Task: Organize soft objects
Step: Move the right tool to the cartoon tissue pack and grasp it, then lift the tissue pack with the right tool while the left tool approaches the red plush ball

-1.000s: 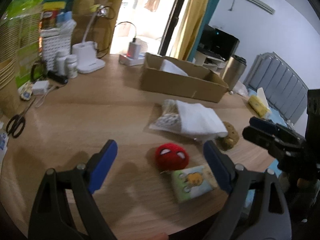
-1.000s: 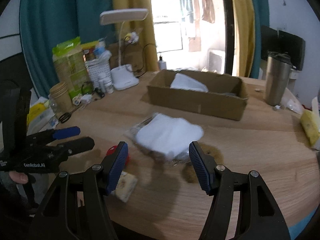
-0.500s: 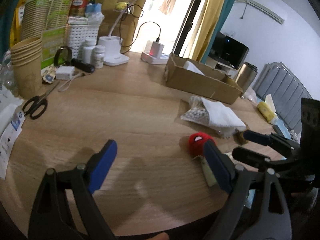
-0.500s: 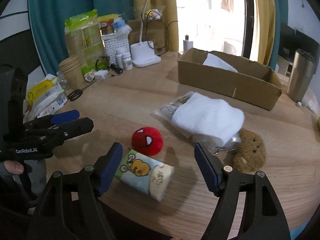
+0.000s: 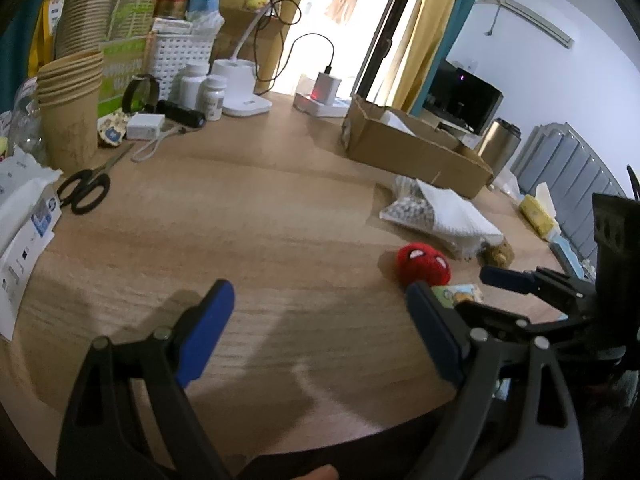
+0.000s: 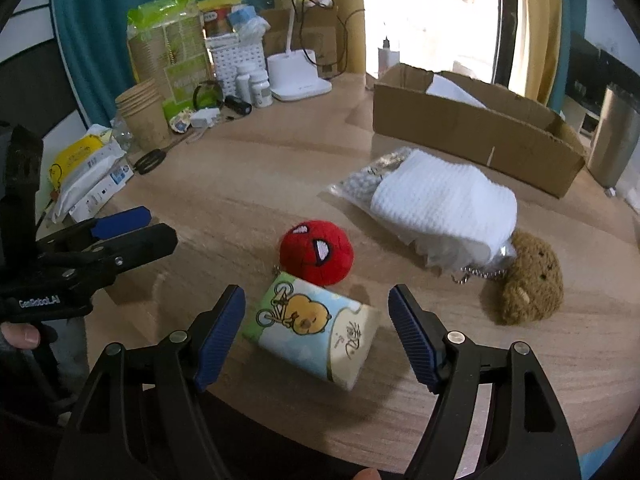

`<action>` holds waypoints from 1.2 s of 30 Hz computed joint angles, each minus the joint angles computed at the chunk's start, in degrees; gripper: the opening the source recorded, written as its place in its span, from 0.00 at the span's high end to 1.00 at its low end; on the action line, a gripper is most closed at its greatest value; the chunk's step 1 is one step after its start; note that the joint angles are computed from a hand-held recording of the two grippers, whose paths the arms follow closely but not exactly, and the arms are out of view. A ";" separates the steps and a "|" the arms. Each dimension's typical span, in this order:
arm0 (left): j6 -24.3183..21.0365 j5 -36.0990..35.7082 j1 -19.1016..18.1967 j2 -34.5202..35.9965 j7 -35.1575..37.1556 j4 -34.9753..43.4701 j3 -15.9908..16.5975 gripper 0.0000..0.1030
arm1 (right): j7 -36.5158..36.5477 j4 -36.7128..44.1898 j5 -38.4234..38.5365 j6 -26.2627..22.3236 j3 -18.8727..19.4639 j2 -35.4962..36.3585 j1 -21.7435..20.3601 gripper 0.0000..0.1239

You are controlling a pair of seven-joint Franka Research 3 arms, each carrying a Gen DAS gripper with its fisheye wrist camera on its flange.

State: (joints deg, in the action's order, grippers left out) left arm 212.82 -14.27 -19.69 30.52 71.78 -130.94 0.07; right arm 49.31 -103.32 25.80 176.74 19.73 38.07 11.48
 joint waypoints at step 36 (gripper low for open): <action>-8.92 1.44 -5.26 2.01 1.57 6.16 3.30 0.13 | -2.08 0.86 2.60 -0.95 1.88 1.86 -4.89 0.39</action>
State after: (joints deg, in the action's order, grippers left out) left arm 203.90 -12.83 -24.95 32.53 73.35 -124.78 3.38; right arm 47.23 -102.46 28.40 175.78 21.61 39.93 6.59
